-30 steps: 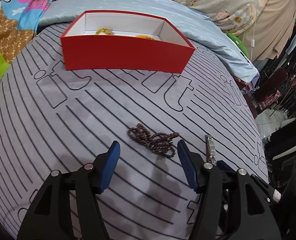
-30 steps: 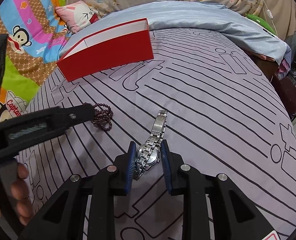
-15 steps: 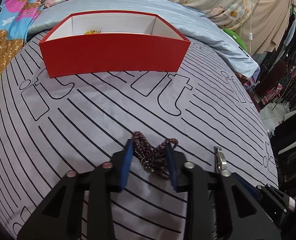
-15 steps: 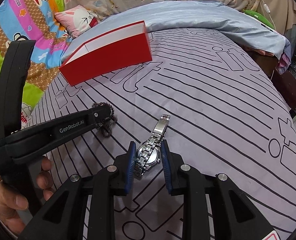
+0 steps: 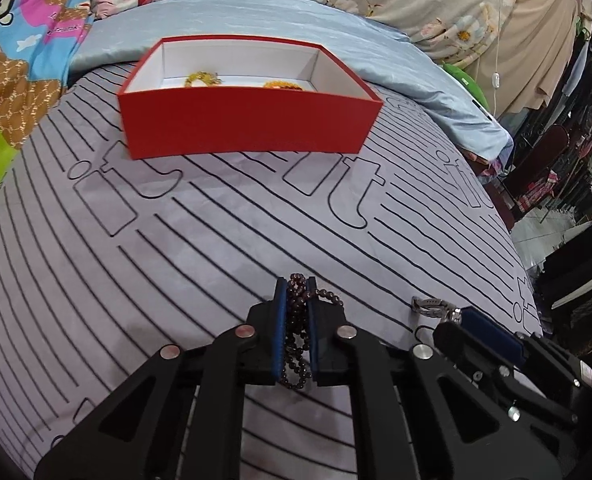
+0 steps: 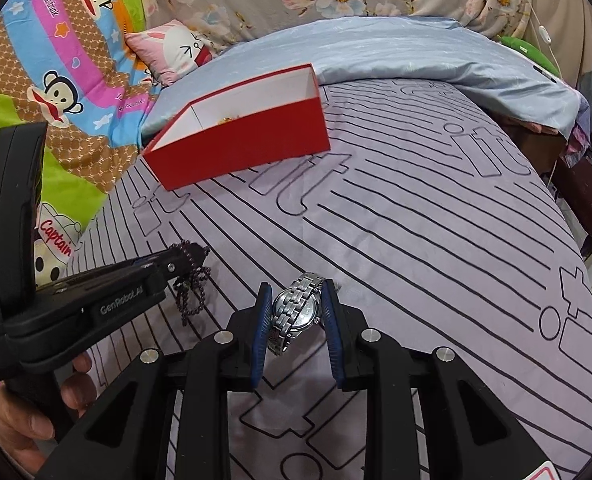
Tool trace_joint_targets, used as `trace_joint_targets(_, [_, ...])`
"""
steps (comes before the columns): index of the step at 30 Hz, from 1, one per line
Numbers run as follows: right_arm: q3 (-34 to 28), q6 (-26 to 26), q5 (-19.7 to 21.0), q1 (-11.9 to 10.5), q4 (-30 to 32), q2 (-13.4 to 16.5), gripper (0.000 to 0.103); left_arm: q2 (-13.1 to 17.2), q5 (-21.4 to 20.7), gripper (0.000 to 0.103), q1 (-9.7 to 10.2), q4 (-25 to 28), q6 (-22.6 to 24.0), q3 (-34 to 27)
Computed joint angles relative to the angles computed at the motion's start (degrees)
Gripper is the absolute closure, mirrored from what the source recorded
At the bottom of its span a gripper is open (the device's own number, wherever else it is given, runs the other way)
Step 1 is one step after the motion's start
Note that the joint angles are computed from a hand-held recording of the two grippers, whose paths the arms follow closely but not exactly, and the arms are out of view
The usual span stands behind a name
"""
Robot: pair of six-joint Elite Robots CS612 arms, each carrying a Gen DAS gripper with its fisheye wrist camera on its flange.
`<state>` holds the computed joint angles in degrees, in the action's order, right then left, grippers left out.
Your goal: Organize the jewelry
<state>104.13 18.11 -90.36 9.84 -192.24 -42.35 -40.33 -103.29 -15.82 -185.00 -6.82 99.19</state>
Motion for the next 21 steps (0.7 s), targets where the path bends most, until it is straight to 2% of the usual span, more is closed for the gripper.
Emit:
trace_joint_targets(1, [-0.28,-0.20,-0.16,0.11,-0.03,0.04,0.095,-0.16,0.20,0.095,0.09,-0.08,0.01,0.17])
trace_joint_targets(2, [-0.55,-0.18,0.85,0.00,0.23,0.05,0.095,-0.34,0.28,0.095,0.27,-0.11,-0.06,0.39])
trace_joint_targets(3, [-0.73,-0.18,0.87,0.05,0.18,0.12,0.103,-0.50,0.37,0.095,0.43,0.00,-0.26,0.52])
trace_joint_targets(6, [-2.03,-1.39,-0.65,0.58,1.65,0.48,0.103,-0.68,0.85,0.095,0.74,-0.10,-0.59,0.78])
trace_joint_targets(8, [-2.41,-1.66,-0.05,0.48,2.93,0.60,0.103,-0.75,1.62,0.095,0.83,-0.25,-0.37,1.02])
trace_joint_targets(11, [-1.66,-1.31,-1.21,0.70,3.11,0.38,0.093,-0.83,1.57,0.095,1.07,0.00,-0.34,1.23])
trace_joint_targets(13, [-1.17,-1.20,-1.43,0.83,3.58,0.26,0.076,-0.90,1.68,0.095,1.16,0.07,-0.21,1.50])
trace_joint_targets(17, [-1.32,-0.85,-1.56,0.92,4.60,0.71,0.069,-1.04,1.55,0.095,1.15,0.50,-0.14,2.23])
trace_joint_targets(19, [-1.54,-0.04,-0.87,0.70,4.30,1.05,0.059,-1.11,1.50,0.095,1.10,0.61,0.07,2.53])
trace_joint_targets(21, [-2.01,0.28,-1.03,0.67,4.31,1.40,0.056,-1.21,1.64,0.095,0.99,0.46,0.22,2.86])
